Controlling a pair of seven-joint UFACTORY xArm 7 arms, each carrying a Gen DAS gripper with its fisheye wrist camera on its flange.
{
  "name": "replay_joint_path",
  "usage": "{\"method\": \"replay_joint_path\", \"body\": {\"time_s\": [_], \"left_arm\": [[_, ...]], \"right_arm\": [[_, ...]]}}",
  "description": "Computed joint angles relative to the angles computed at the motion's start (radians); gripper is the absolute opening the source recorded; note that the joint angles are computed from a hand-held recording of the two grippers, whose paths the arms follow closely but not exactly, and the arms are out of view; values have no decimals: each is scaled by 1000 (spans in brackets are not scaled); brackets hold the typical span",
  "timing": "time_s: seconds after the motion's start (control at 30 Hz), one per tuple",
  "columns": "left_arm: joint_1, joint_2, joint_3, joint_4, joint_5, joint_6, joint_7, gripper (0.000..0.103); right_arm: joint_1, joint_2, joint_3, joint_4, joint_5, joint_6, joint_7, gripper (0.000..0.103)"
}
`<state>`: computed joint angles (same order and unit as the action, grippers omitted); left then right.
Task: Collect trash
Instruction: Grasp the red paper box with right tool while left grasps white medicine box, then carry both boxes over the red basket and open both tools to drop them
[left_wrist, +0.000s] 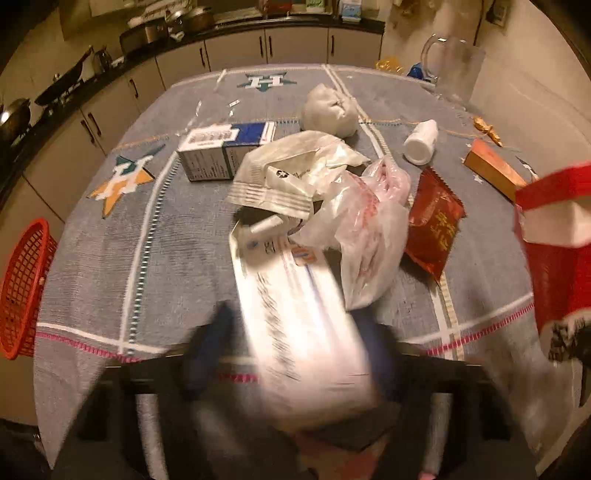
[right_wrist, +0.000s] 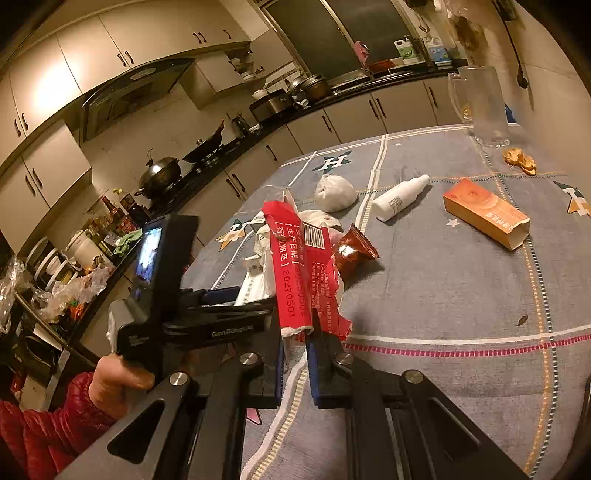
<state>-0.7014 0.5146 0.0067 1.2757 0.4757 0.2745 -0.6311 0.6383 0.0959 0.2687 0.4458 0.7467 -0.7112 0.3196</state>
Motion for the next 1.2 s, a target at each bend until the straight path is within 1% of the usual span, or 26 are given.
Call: {"method": "replay_joint_path", "body": {"time_s": [0.03,0.07,0.1,0.13,0.2,0.23,0.27,0.33,0.37,0.5,0.57,0.6,0.67,0.73,0.77,0.8,0.83,0.9,0.93,1.0,1.07,1.1,1.2], "left_arm": [[24,-14,-22,-20,-19,-5,23,54],[69,-30,-63,-51,-55,-31,67,54],[87,-52,-74,-89,-72,-66,87,54],[85,-67,-66,-112,-76,-84,92,53],[103,-119,-65,-190,-88,-157,118,52],[102,-144,-55,-222,-90,-188,126,52],[83,-169,-26,-249,-83,-210,118,52],[84,-202,-13,-284,-89,-247,128,52],[71,-214,8,-295,-86,-264,126,52],[22,-241,87,-317,-76,-302,105,52],[47,-252,78,-330,-94,-312,125,52],[47,-261,88,-340,-98,-321,129,52],[48,-277,109,-358,-108,-337,139,52],[58,-292,117,-375,-123,-352,158,52],[38,-304,151,-388,-124,-364,157,52],[29,-312,171,-396,-131,-369,162,52],[38,-321,173,-404,-142,-374,173,52],[94,-338,137,-418,-175,-381,209,52],[97,-346,143,-424,-187,-383,219,52],[45,-361,226,-439,-196,-395,224,52],[30,-371,265,-446,-212,-398,240,52],[10,-376,301,-450,-217,-398,243,52],[5,-391,350,-462,-231,-400,259,52]], "right_arm": [[0,1,0,3,-4,2,-3,12],[2,3,0,8,-1,3,-12,12],[1,6,-1,11,-7,4,-12,12],[-1,9,-2,15,-21,6,-7,12],[-1,16,-4,28,-33,15,-9,12],[1,21,-5,39,-33,23,-17,12],[2,24,-7,50,-39,31,-23,12],[7,34,-9,73,-48,42,-36,12],[11,39,-11,86,-45,46,-47,12],[23,59,-21,138,-36,75,-85,12],[9,66,-24,154,-92,90,-52,12],[7,72,-27,169,-106,103,-47,12],[18,85,-40,208,-101,134,-74,12],[16,102,-47,251,-131,162,-76,12],[16,112,-52,273,-146,176,-73,12],[15,123,-57,297,-162,192,-70,12],[15,135,-62,318,-178,206,-67,12],[18,160,-77,373,-208,249,-68,12],[18,170,-82,396,-227,266,-61,12],[13,199,-92,457,-280,307,-45,12],[32,224,-117,515,-305,347,-46,12],[17,239,-108,543,-344,364,-30,12],[-18,291,-87,640,-441,421,13,12]]}}
